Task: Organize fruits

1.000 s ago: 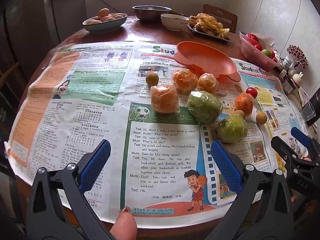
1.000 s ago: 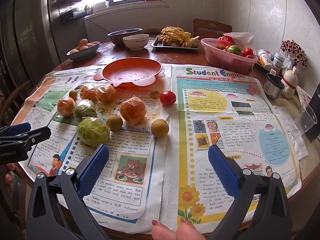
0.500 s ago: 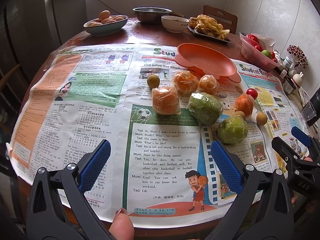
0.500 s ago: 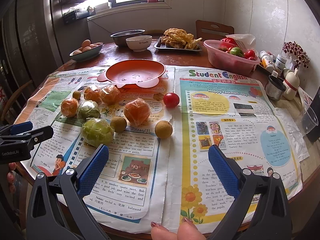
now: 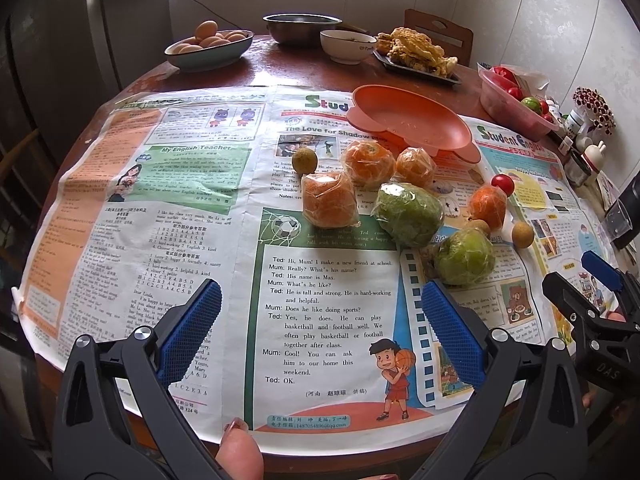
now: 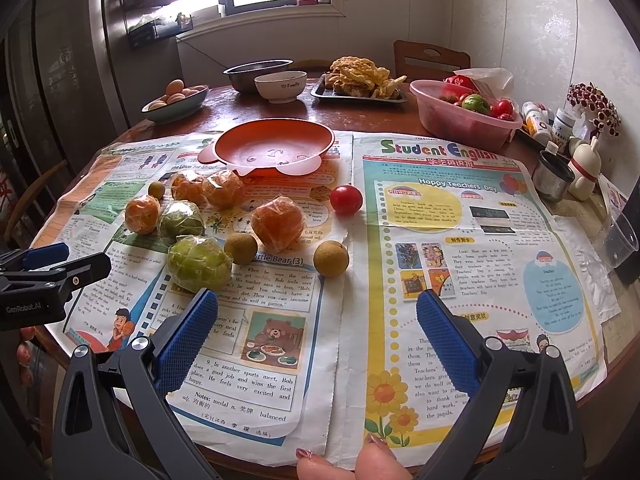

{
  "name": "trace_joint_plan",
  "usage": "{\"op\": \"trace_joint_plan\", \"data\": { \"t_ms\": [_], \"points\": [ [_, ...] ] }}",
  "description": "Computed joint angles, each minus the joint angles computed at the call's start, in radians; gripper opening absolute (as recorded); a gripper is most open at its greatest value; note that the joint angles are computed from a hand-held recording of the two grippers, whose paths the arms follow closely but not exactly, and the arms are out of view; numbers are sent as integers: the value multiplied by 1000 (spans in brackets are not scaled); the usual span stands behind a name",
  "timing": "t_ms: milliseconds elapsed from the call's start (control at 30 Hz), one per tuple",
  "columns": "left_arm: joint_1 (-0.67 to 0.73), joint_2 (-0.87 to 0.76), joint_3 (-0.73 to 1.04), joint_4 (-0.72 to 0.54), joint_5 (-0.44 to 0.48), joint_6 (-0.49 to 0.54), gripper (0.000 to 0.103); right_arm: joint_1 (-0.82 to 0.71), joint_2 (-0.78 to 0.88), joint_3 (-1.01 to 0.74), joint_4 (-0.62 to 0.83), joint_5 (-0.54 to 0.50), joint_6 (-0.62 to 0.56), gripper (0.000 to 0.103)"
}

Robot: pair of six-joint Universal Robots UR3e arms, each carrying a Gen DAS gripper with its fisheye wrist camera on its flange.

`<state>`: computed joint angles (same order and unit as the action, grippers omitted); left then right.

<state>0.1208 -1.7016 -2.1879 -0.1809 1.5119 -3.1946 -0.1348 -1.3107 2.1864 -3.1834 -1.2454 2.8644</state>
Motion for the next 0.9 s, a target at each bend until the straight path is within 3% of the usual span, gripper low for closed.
{"op": "trace_joint_plan", "data": {
  "t_ms": [900],
  "points": [
    [2, -31, 11, 10, -30, 15, 95, -4, 27, -17, 10, 12, 1, 99]
  ]
}}
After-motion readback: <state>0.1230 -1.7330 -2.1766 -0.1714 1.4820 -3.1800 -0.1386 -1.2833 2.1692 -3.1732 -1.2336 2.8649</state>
